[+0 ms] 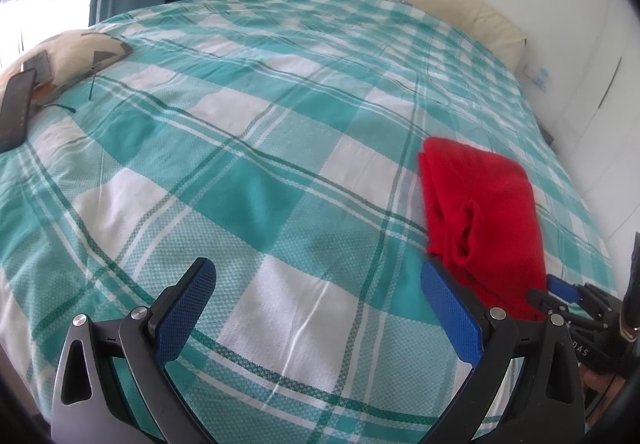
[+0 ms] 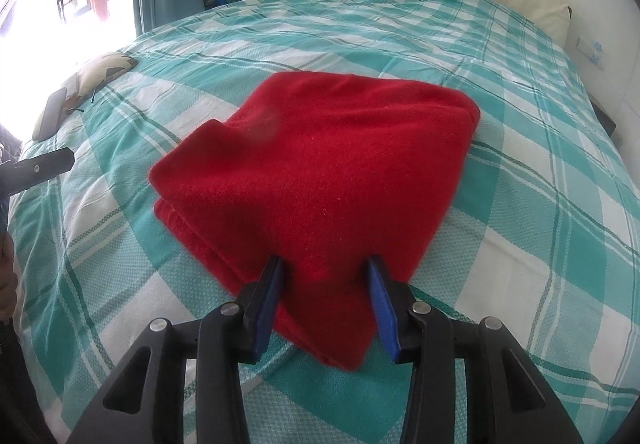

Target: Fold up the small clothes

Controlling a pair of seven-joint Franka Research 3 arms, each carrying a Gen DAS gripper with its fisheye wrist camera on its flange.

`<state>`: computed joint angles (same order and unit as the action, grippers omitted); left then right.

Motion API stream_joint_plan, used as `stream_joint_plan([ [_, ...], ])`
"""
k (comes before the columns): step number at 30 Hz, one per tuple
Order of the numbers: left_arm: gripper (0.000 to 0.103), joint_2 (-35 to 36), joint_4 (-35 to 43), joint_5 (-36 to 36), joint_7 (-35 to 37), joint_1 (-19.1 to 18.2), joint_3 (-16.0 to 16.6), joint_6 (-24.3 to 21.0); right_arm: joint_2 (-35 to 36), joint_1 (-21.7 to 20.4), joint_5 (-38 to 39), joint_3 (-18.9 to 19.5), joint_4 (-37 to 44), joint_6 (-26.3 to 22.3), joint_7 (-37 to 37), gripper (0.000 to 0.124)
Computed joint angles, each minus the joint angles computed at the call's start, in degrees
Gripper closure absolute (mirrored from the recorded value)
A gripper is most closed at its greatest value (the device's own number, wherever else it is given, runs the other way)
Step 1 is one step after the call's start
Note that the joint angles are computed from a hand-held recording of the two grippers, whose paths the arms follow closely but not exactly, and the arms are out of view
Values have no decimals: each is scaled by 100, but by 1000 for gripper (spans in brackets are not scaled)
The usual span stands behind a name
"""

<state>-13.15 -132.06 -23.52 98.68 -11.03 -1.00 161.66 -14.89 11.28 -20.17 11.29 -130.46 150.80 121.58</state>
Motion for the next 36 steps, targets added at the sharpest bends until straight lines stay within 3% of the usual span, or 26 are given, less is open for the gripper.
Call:
stream_joint_plan([
  [6, 1, -27, 22, -37, 103, -45, 16, -169, -459, 21, 294, 7, -420, 134, -8, 81],
  [8, 1, -17, 114, -500, 511, -238, 161, -214, -601, -38, 328, 55, -503, 140, -19, 81],
  [12, 1, 400, 920, -1410, 1248, -406, 197, -840, -727, -368, 191, 157, -439, 352, 111, 81],
  [15, 1, 926, 1650, -1810, 1716, -407, -11, -1167, -402, -616, 195, 92, -35, 563, 219, 81],
  [17, 1, 1266, 1963, -1165, 1512, -330, -261, -1197, -19, -550, 511, -116, 292, 679, 85, 80],
  [19, 2, 1527, 2072, -86, 951, -264, -455, -1122, 299, -464, 816, -271, 476, 749, 21, 80],
  [22, 5, 1690, 1940, 1176, 278, -144, -589, -1066, 570, -183, 1497, -506, 430, 767, -363, 80],
  [25, 5, 1515, 1635, 683, 585, 158, -776, -1027, 336, -198, 1414, -447, -102, 1079, -119, 78],
  [29, 4, 1360, 1543, 1024, 321, 276, -886, -819, -370, -596, 1227, -162, -781, 1410, 607, 67],
  [36, 4, 1237, 1379, 1984, -119, 253, -929, -440, -847, -964, 1102, 59, -1072, 1025, 707, 66],
])
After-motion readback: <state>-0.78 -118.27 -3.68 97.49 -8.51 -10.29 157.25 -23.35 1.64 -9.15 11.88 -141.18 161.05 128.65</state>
